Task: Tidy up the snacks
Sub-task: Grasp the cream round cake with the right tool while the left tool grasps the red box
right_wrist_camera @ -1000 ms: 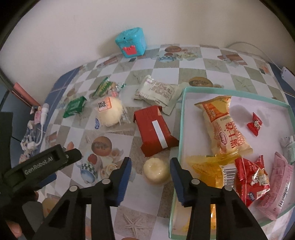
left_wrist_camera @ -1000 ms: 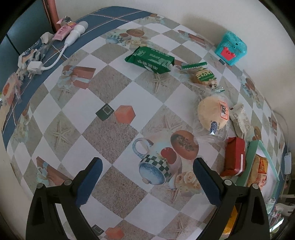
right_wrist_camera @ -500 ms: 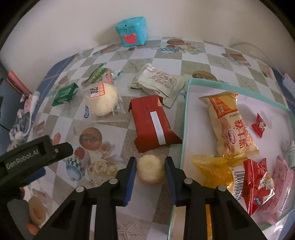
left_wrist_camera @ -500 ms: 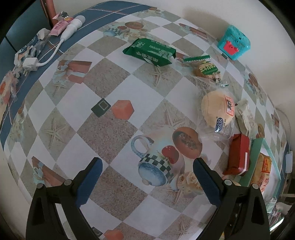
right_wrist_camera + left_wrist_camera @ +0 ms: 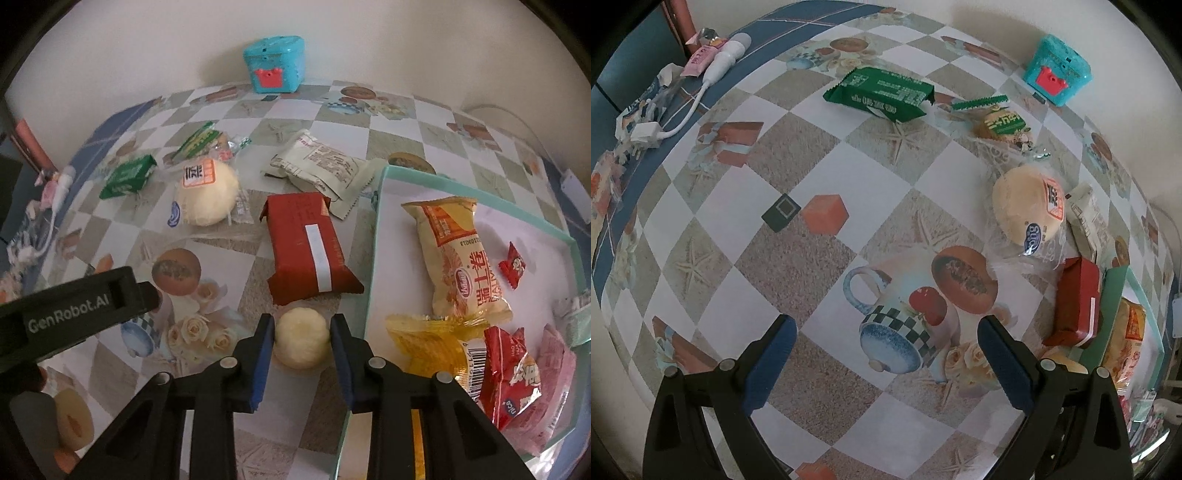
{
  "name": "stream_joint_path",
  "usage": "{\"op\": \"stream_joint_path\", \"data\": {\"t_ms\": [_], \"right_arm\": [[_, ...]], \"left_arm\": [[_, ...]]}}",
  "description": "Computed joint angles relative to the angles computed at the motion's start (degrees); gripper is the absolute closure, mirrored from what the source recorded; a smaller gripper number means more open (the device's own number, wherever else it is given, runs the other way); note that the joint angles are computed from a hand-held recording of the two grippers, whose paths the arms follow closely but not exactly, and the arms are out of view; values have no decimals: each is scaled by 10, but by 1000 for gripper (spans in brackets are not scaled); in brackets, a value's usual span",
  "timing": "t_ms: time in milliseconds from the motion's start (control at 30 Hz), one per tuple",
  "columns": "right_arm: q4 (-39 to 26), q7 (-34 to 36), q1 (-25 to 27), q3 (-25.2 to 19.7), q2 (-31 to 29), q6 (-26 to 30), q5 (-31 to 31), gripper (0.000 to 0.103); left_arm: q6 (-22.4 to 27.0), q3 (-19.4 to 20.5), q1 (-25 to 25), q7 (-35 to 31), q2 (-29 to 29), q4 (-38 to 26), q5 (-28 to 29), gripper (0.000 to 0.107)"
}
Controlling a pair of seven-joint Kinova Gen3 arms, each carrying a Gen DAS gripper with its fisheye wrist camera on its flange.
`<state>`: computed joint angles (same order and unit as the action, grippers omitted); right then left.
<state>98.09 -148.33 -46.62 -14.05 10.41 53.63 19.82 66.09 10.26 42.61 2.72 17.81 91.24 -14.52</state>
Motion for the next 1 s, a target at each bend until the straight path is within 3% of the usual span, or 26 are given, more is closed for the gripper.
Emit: {"op": "stream_joint_path", "data": {"t_ms": [300, 500, 833, 1000], "right_arm": [[4, -4, 17, -3, -36, -20, -8, 70], [9, -38, 34, -10, -68, -9, 20, 70], [44, -78, 101, -17, -121, 1, 40, 70], [68, -70, 143, -13, -144, -19, 17, 70]], "left_arm": [[17, 0, 10, 10, 2, -21, -9, 9], [22, 1, 15, 16, 3, -40, -16, 9], [20, -5, 40, -29, 37, -115, -49, 9], [16, -14, 57, -74, 67, -169, -68, 9]]}}
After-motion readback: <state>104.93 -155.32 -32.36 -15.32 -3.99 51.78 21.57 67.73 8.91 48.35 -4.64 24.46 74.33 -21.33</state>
